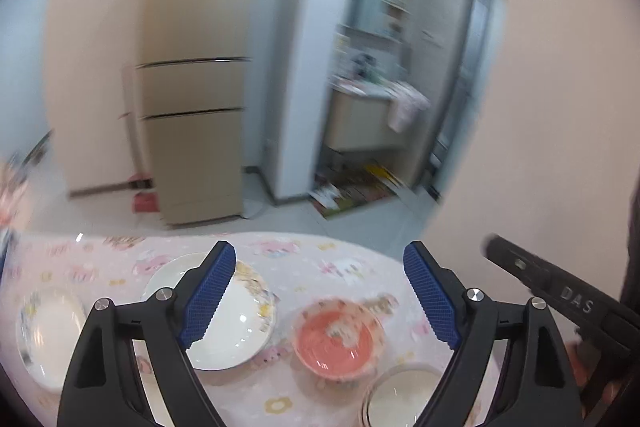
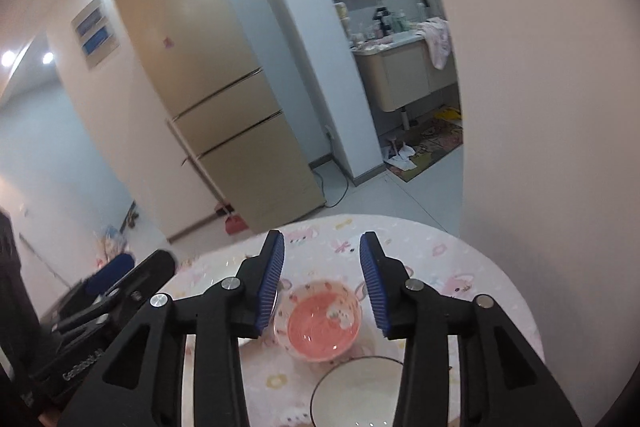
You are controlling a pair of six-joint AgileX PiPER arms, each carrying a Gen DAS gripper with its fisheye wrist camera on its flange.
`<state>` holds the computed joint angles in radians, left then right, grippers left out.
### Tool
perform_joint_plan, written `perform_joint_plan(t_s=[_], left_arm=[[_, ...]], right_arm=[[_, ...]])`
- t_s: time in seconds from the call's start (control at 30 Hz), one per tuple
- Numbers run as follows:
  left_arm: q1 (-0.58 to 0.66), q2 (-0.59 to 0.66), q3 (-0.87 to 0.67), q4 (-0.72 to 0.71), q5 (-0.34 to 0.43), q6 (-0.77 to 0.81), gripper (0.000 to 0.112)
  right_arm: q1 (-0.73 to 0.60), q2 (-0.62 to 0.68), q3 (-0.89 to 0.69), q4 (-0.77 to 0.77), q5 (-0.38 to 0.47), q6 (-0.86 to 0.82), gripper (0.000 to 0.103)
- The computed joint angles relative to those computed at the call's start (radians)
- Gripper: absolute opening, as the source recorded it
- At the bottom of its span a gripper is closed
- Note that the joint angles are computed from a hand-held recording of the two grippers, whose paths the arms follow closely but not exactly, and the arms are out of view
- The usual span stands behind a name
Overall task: Organize plates and bowls
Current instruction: 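Move both grippers to the rim of the pink bunny-print bowl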
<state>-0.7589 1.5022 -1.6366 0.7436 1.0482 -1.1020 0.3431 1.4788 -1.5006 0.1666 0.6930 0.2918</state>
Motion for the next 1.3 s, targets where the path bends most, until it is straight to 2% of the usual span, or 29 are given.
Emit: perform_joint_plan(t_s=[0.03,0.13,0.27,0.33,0.4,0.47,0.5,0.67,0.7,0.73,0.8,0.83,0.87,0.93,1.07,1.3], left_arm=[[0.02,-0.002,0.014,-0.003,-0.024,-0.027,0.088],[0.093,-0.001,0.035,-0.12,-0.1,0.027,0.088],[0.15,-0.01,0.127,-0.197,-0.193,0.079,0.088],[0.186,0.031,0.119,-0.278,-0.191,0.147,0.088],[0.209,0.071,0.092,-0.36,-0.17,0.242,0.088],[0.21,0.105,0.076,-0.363,-0.15,0.284,0.088],[0.213,0.117,0.07,-0.354,-0.139,0.278,0.088],[0.309,0.132,0.1,-0.561,-0.197,0.415,0.088],[0.317,0.14,0.101,-0.576,-0.196,0.43,0.086],[0.323,0.156,0.083,-0.604,-0.181,0.469,0.08],[0.335,0.174,0.073,-0.649,-0.173,0.536,0.071],[0.341,0.185,0.073,-0.663,-0.173,0.551,0.066],[0.345,0.19,0.074,-0.673,-0.172,0.557,0.056],[0.369,0.203,0.074,-0.718,-0.17,0.569,0.048],[0.406,0.202,0.098,-0.791,-0.191,0.597,0.042],[0.416,0.267,0.062,-0.82,-0.139,0.62,0.037]], right_arm=[[-0.008,0.02,-0.016,-0.001,-0.001,0.015,0.039],[-0.03,0.082,-0.087,-0.017,0.03,0.072,0.039],[-0.019,0.149,-0.125,0.001,0.072,-0.052,0.044],[-0.018,0.216,-0.182,0.08,0.149,-0.21,0.046],[-0.006,0.271,-0.22,0.151,0.181,-0.28,0.046],[0.02,0.31,-0.261,0.078,0.209,-0.193,0.046],[0.041,0.308,-0.256,0.025,0.195,-0.146,0.046],[0.045,0.365,-0.304,0.019,0.236,-0.131,0.046],[0.035,0.377,-0.318,0.011,0.254,-0.133,0.043],[0.049,0.393,-0.336,-0.03,0.272,-0.123,0.024],[0.06,0.428,-0.374,-0.049,0.31,-0.15,0.015],[0.05,0.44,-0.381,-0.018,0.316,-0.168,0.015],[0.038,0.453,-0.393,0.01,0.331,-0.177,0.015],[0.033,0.479,-0.418,0.025,0.359,-0.182,0.015],[0.05,0.517,-0.452,-0.002,0.399,-0.19,0.015],[0.062,0.593,-0.514,-0.025,0.465,-0.205,0.015]])
